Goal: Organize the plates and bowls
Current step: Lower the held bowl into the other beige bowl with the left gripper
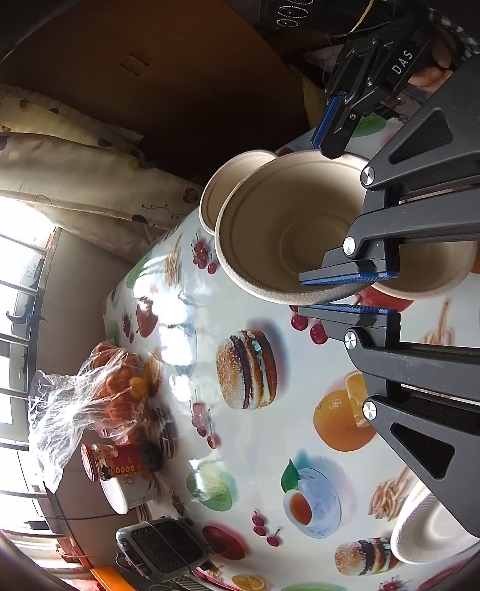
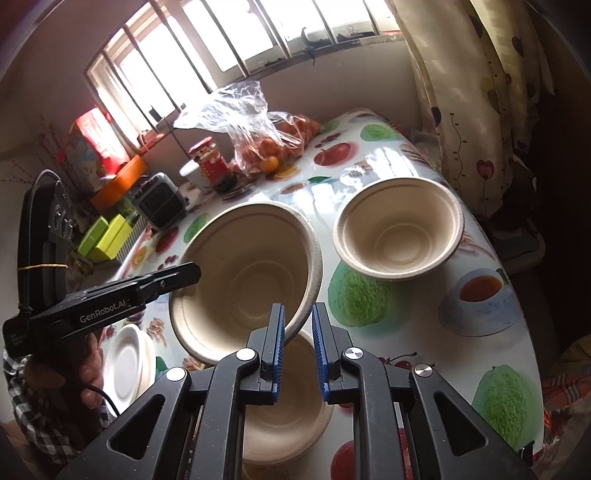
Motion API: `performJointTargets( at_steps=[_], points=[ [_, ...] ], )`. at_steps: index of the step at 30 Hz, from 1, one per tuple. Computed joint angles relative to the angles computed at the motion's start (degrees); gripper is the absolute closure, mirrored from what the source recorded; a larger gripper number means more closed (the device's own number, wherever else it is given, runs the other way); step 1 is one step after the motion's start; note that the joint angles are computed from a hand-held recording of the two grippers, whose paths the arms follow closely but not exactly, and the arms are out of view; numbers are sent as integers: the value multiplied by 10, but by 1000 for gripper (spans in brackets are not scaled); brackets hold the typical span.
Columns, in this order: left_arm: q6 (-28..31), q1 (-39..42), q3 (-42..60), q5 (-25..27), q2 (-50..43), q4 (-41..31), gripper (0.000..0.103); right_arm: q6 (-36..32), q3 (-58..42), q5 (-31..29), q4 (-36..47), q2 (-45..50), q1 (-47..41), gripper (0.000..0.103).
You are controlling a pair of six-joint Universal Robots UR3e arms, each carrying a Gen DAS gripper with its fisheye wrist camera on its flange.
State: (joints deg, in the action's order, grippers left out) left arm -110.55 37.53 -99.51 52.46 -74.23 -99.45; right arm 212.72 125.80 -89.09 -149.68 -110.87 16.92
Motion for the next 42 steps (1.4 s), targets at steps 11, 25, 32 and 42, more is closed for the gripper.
performJointTargets(
  at_steps=[11, 25, 32, 42],
  points=[
    [81, 51, -12, 8, 47, -90, 93, 44, 20, -42, 18, -34, 51, 88],
    [122, 83, -47, 34, 82, -121, 93, 87, 42, -70, 18, -46, 96, 88],
    [131, 89, -80, 56, 97, -110, 93, 108, 61, -76, 11, -50, 109, 88],
    [135, 95, -96, 65, 104, -106, 93, 120, 70, -78, 7, -50, 117, 88]
  ],
)
